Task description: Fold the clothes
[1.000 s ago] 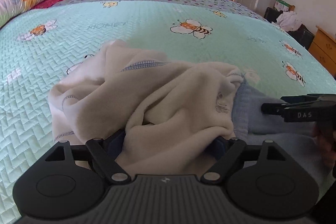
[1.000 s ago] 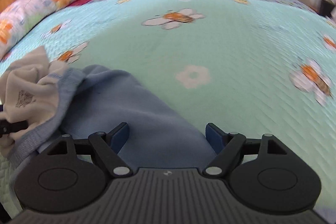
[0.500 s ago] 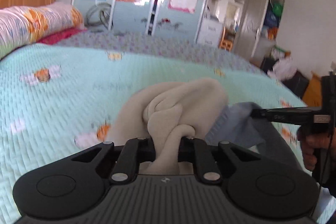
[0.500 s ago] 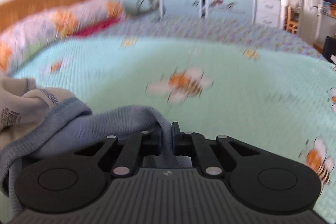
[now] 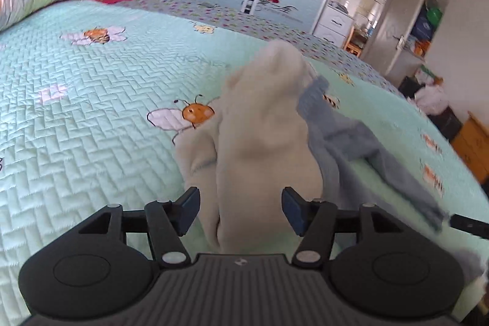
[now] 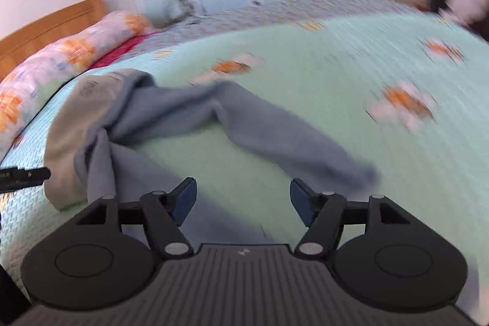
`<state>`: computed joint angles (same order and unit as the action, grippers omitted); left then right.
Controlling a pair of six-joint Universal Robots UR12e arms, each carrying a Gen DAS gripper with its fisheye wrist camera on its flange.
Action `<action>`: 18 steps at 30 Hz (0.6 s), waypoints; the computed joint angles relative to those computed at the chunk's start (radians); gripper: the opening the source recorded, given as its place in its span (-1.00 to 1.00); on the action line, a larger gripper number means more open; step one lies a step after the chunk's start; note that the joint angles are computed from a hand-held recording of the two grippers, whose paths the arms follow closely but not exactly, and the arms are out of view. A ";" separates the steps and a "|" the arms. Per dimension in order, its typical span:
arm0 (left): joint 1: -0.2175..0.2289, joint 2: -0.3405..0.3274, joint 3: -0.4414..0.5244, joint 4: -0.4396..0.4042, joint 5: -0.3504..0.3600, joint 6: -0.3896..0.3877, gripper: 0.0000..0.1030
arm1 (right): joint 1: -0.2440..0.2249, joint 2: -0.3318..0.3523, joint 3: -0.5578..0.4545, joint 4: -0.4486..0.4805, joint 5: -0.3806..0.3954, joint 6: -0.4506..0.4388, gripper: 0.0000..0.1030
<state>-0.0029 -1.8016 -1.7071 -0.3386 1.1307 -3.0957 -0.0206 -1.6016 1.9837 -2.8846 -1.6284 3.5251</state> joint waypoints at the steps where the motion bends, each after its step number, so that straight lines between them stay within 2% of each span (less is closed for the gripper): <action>1: -0.004 -0.002 -0.002 -0.001 0.011 0.025 0.29 | -0.002 -0.036 0.038 -0.001 -0.012 0.095 0.32; 2: -0.008 -0.005 -0.002 -0.003 0.023 0.050 0.29 | -0.005 -0.073 0.075 0.002 -0.022 0.190 0.32; 4: -0.022 -0.017 0.006 0.002 0.060 0.074 0.30 | 0.000 -0.133 0.132 -0.015 -0.046 0.284 0.32; 7: -0.034 -0.040 0.026 -0.012 0.084 0.075 0.30 | 0.026 -0.164 0.145 0.078 -0.114 0.257 0.32; 8: -0.041 -0.044 0.034 -0.025 0.100 0.079 0.30 | 0.028 -0.167 0.144 0.117 -0.135 0.275 0.32; 10: -0.055 -0.053 0.047 -0.047 0.137 0.087 0.30 | 0.015 -0.174 0.139 0.207 -0.165 0.389 0.32; 12: -0.063 -0.057 0.057 -0.064 0.152 0.096 0.30 | -0.028 -0.185 0.157 0.209 -0.092 0.492 0.34; 14: -0.068 -0.063 0.068 -0.079 0.152 0.111 0.20 | -0.051 -0.179 0.178 0.135 -0.064 0.558 0.39; 16: -0.065 -0.066 0.078 -0.089 0.124 0.121 -0.72 | -0.064 -0.159 0.182 0.065 -0.061 0.599 0.37; 17: -0.063 -0.065 0.081 -0.089 0.112 0.110 -0.72 | -0.071 -0.147 0.178 0.044 -0.057 0.611 0.27; 18: -0.060 -0.064 0.084 -0.088 0.101 0.098 -0.80 | -0.078 -0.136 0.173 0.023 -0.054 0.623 -0.16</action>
